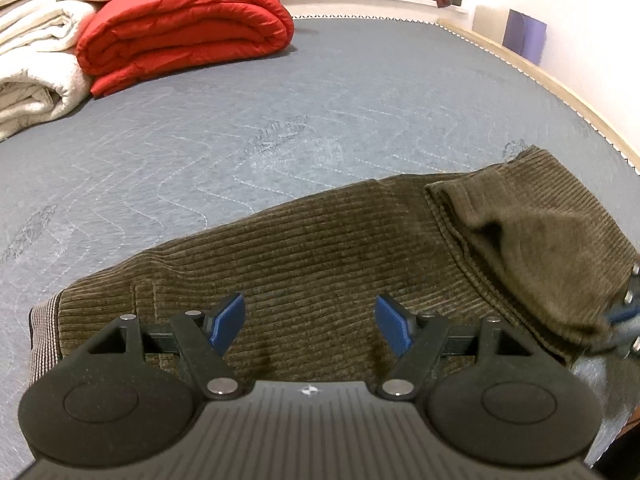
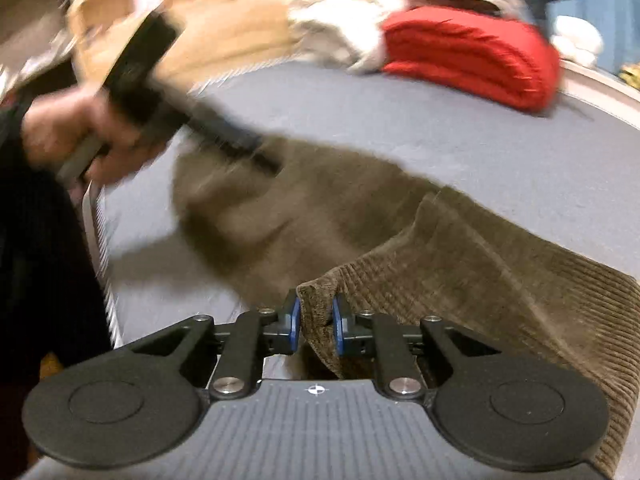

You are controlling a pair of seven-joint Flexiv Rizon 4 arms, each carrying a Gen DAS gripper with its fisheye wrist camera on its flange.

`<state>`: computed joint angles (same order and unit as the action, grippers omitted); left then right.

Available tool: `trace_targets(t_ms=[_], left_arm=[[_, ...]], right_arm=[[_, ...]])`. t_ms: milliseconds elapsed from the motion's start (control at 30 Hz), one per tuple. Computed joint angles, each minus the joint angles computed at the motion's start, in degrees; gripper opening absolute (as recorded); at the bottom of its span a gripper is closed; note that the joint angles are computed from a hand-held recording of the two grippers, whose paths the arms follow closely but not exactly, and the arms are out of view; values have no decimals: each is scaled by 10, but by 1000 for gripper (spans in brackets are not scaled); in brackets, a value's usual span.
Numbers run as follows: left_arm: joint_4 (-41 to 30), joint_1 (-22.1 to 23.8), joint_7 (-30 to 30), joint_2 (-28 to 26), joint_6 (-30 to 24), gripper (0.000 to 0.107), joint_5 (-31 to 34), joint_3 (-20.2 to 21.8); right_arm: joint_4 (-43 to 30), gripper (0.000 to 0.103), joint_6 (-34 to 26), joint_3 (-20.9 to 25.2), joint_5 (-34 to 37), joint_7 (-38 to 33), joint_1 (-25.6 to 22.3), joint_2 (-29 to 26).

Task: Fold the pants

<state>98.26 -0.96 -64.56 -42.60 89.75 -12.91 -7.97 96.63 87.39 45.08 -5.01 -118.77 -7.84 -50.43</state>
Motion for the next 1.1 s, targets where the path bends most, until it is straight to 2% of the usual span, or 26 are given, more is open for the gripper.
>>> trace_targets(t_ms=[33, 100, 133, 167, 233, 300, 367, 400, 433, 467, 500, 533, 567, 633, 733, 800, 867, 900, 1000, 1100], left_arm=[[-2, -1, 0, -1, -1, 77, 0, 1], [-5, -5, -3, -2, -5, 77, 0, 6], [-7, -7, -4, -3, -5, 77, 0, 8], [-7, -7, -5, -3, -6, 78, 1, 8], [-9, -8, -4, -4, -8, 79, 2, 8], [-11, -12, -3, -5, -10, 80, 4, 11], [-14, -17, -4, -7, -12, 80, 6, 17], [-15, -17, -4, -8, -12, 80, 6, 16], [-15, -16, -5, -8, -12, 80, 6, 15], [-15, -16, -6, -8, -11, 80, 5, 15], [-15, -13, -6, -8, -10, 80, 4, 13], [-15, -12, -7, -7, -10, 80, 4, 12], [-14, -11, -8, -7, -9, 80, 3, 11], [-13, -7, -8, -6, -6, 80, 2, 8], [-8, -2, -7, -4, -2, 80, 2, 4], [-8, 0, -7, -4, -2, 80, 1, 3], [-7, 1, -8, -3, -1, 80, 0, 4], [-7, -2, -11, -3, -2, 80, 0, 7], [-7, -3, -16, -2, -6, 80, -2, 10], [-6, 0, -15, -1, -5, 80, -2, 6]], right_arm=[[16, 18, -1, -22, -30, 8, 10, 9], [37, 24, 22, -99, -21, 5, 70, 35], [44, 33, 28, -121, -29, 10, 87, 40], [52, 48, 39, -138, -38, 10, 102, 43], [63, 66, 71, -155, -52, 16, 117, 42], [67, 68, 93, -186, -63, 31, 144, 43], [68, 67, 115, -243, -70, 50, 192, 47], [69, 66, 117, -256, -78, 55, 202, 49], [70, 62, 117, -270, -85, 63, 212, 51], [68, 50, 113, -281, -90, 68, 220, 51], [63, 45, 105, -273, -97, 73, 212, 50], [54, 31, 93, -247, -108, 84, 187, 45], [45, 24, 78, -217, -114, 93, 159, 42], [20, 23, 75, -147, -107, 107, 100, 26], [-9, 22, 158, -104, -65, 177, 61, 12], [-27, 22, 253, -94, -19, 232, 58, 2], [-32, 23, 316, -57, -40, 257, 35, -20], [-28, 23, 321, -47, -69, 260, 27, -27], [-13, 23, 257, -65, -140, 255, 41, -24], [-4, 26, 136, -132, -190, 252, 99, -9]])
